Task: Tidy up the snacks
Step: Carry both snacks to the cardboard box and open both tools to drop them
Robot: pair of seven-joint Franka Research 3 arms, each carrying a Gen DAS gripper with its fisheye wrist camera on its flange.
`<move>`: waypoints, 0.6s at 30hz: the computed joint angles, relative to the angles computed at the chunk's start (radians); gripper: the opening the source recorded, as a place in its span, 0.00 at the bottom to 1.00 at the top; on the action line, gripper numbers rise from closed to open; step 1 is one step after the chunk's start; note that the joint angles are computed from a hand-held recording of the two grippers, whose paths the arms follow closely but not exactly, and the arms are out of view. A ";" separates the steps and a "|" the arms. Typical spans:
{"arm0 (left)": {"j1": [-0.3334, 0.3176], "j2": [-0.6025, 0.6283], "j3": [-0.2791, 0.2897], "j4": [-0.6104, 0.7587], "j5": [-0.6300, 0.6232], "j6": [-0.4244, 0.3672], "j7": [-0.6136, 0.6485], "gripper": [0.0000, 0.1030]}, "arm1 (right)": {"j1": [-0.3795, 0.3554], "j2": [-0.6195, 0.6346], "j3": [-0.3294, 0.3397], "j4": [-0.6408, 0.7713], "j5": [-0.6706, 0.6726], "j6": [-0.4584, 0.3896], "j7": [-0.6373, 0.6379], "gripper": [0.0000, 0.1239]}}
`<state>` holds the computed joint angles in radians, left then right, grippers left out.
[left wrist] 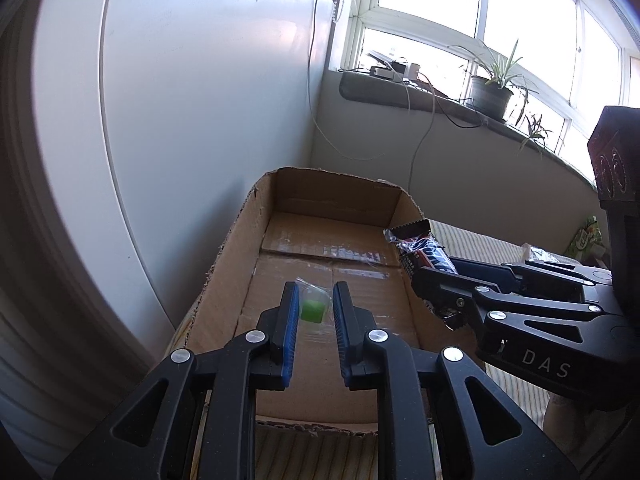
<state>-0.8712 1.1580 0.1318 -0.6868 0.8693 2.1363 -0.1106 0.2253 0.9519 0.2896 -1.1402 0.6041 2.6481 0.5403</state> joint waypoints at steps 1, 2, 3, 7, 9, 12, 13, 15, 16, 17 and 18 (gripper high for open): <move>0.001 0.001 -0.001 0.001 -0.001 0.002 0.002 0.19 | -0.002 -0.002 0.004 -0.004 0.003 0.005 -0.006 0.25; 0.000 0.002 0.000 0.004 -0.002 -0.002 0.003 0.19 | -0.002 -0.004 0.005 -0.008 0.003 0.010 -0.009 0.25; 0.000 0.003 0.000 0.006 -0.003 -0.004 0.004 0.19 | -0.003 -0.010 0.008 -0.018 0.007 0.020 -0.014 0.25; -0.005 -0.002 0.001 0.001 -0.004 -0.015 0.000 0.20 | -0.018 -0.032 0.025 -0.052 0.029 0.052 -0.035 0.38; -0.008 -0.006 0.002 -0.004 -0.001 -0.021 -0.006 0.28 | -0.030 -0.045 0.035 -0.072 0.043 0.064 -0.053 0.42; -0.015 -0.022 0.003 -0.027 0.010 -0.025 -0.023 0.35 | -0.045 -0.068 0.045 -0.104 0.064 0.081 -0.077 0.43; -0.018 -0.026 0.003 -0.032 0.014 -0.027 -0.030 0.35 | -0.053 -0.077 0.052 -0.118 0.074 0.088 -0.091 0.43; -0.021 -0.025 0.001 -0.026 0.020 -0.034 -0.031 0.35 | -0.067 -0.095 0.064 -0.145 0.097 0.106 -0.116 0.44; -0.023 -0.021 0.000 -0.016 0.021 -0.039 -0.029 0.35 | -0.074 -0.104 0.069 -0.158 0.109 0.114 -0.128 0.47; -0.025 -0.014 0.000 -0.003 0.021 -0.046 -0.025 0.35 | -0.084 -0.112 0.078 -0.172 0.124 0.121 -0.145 0.51; -0.026 -0.003 -0.001 0.018 0.018 -0.052 -0.019 0.35 | -0.096 -0.121 0.088 -0.187 0.141 0.130 -0.164 0.53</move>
